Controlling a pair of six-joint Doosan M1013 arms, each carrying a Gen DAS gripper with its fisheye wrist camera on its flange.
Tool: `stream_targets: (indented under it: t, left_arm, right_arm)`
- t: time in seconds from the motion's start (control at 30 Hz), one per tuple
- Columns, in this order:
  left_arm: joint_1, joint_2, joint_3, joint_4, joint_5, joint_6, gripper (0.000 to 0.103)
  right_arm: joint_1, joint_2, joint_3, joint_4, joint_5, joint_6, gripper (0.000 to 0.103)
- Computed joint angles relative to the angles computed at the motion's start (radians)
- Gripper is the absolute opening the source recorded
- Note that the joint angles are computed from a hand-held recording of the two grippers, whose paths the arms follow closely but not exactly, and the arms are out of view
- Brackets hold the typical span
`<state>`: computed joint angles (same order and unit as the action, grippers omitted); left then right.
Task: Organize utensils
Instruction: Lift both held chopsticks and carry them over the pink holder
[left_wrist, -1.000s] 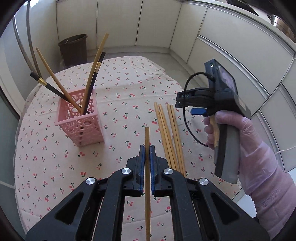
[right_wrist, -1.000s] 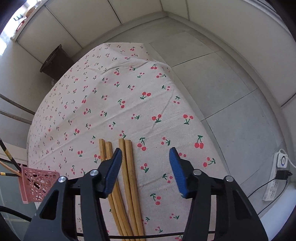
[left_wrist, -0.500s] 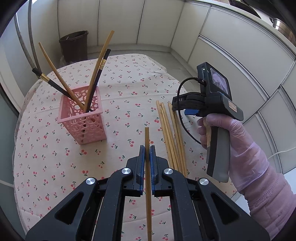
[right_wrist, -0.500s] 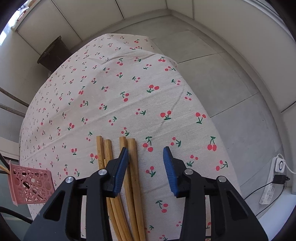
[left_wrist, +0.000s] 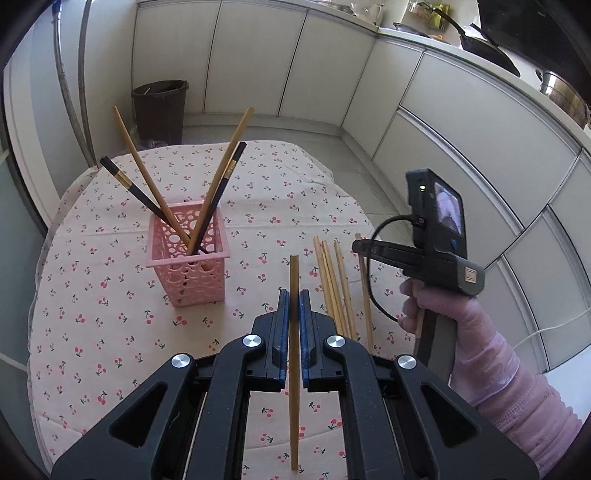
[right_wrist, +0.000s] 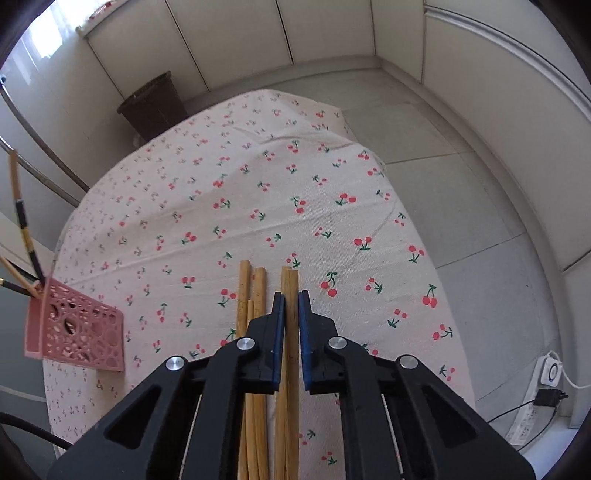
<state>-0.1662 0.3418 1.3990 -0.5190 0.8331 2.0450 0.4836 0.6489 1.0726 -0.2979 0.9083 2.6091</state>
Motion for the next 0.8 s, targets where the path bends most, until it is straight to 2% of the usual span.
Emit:
stream_targets:
  t: [0.27,0.4,0.57,0.8]
  left_arm:
    - [0.03,-0.039,0.02,-0.088,-0.023,0.067,0.005]
    - [0.039,-0.064,0.035,-0.13,-0.056,0.099,0.005]
    - [0.046,-0.078,0.028,-0.156,-0.095,0.104,0.005]
    - [0.068,-0.077,-0.032,-0.176,-0.144,0.059,0.005]
  right_arm:
    - [0.045,-0.154,0.14,-0.125,-0.162,0.053,0.008]
    - [0.073,-0.205,0.17,-0.214,-0.219,0.081,0.008]
    - [0.091,-0.235,0.164,-0.324,-0.264,0.155,0.008]
    - [0.088,-0.233,0.12,-0.377,-0.339,0.244,0.008]
